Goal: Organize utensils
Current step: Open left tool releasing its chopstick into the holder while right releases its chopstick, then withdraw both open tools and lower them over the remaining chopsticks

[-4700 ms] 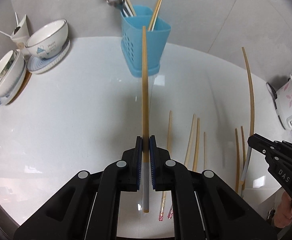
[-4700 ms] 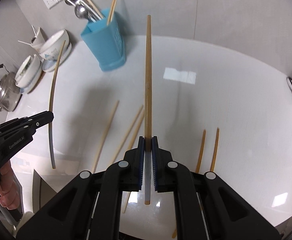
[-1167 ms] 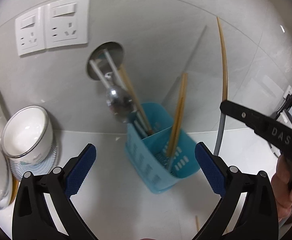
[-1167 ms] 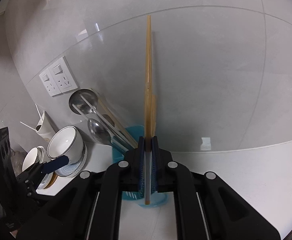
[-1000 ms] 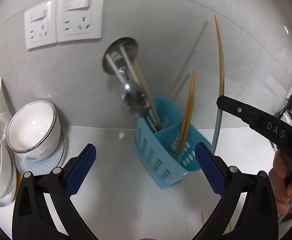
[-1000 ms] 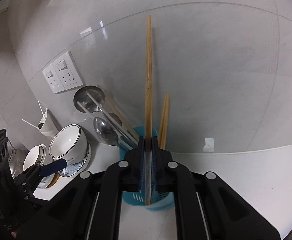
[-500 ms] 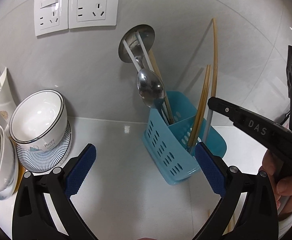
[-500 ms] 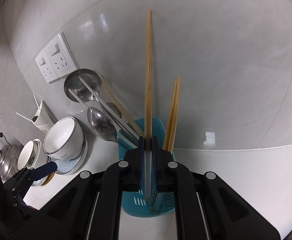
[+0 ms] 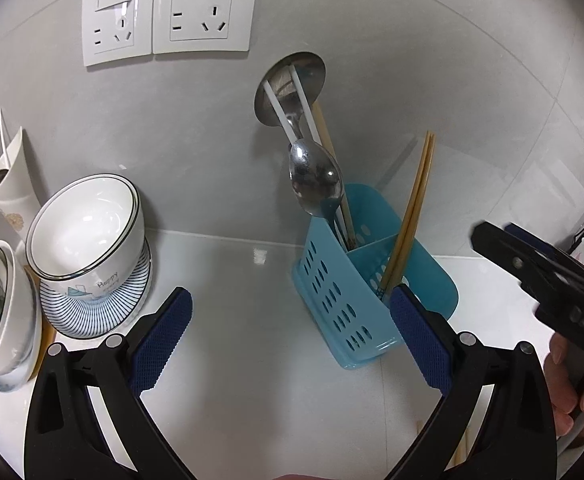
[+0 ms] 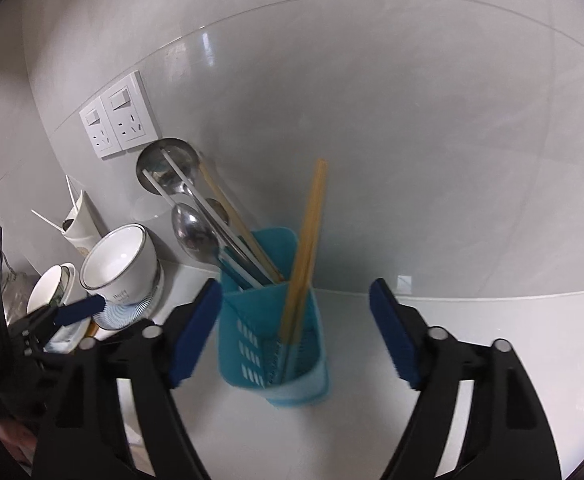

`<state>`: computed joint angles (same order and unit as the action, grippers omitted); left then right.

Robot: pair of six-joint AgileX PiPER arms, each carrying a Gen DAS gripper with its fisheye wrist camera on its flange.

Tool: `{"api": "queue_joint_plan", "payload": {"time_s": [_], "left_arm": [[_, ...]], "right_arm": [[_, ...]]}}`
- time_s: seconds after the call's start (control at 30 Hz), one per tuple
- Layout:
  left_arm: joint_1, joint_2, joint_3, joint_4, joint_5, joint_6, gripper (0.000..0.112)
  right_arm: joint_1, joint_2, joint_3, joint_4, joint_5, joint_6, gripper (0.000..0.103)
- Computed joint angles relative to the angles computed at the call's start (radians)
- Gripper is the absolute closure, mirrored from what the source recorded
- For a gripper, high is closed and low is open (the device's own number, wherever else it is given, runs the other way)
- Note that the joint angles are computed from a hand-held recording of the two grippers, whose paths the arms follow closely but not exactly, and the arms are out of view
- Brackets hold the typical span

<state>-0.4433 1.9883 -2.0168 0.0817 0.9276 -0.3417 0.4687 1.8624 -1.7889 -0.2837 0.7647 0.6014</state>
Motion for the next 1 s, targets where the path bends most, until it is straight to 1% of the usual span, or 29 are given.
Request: {"api": "queue_joint_plan", "payload": {"time_s": [0.13, 0.23, 0.57, 0.73, 0.9, 1.0], "left_arm": [[-0.012, -0.009, 0.003, 0.015, 0.015, -0.01, 0.015], [-0.021, -0.015, 0.007, 0.022, 0.024, -0.014, 0.015], [-0.076, -0.064, 0.053, 0.066, 0.034, -0.03, 0.015], [-0.104, -0.089, 0.074, 0.079, 0.06, -0.064, 0.015], [-0.144, -0.11, 0.127, 0.072, 0.094, -0.12, 0.015], [-0.162, -0.135, 0.192, 0.046, 0.082, -0.136, 0.015]], "right_arm": [[0.01, -0.051, 0.067, -0.069, 0.015, 0.046, 0.013], [0.021, -0.08, 0.106, -0.122, 0.036, 0.091, 0.008], [0.04, -0.18, 0.244, -0.179, 0.067, 0.15, 0.008], [0.051, -0.245, 0.32, -0.192, 0.09, 0.179, 0.008], [0.069, -0.311, 0.396, -0.201, 0.12, 0.206, 0.008], [0.079, -0.359, 0.458, -0.209, 0.139, 0.222, 0.008]]}}
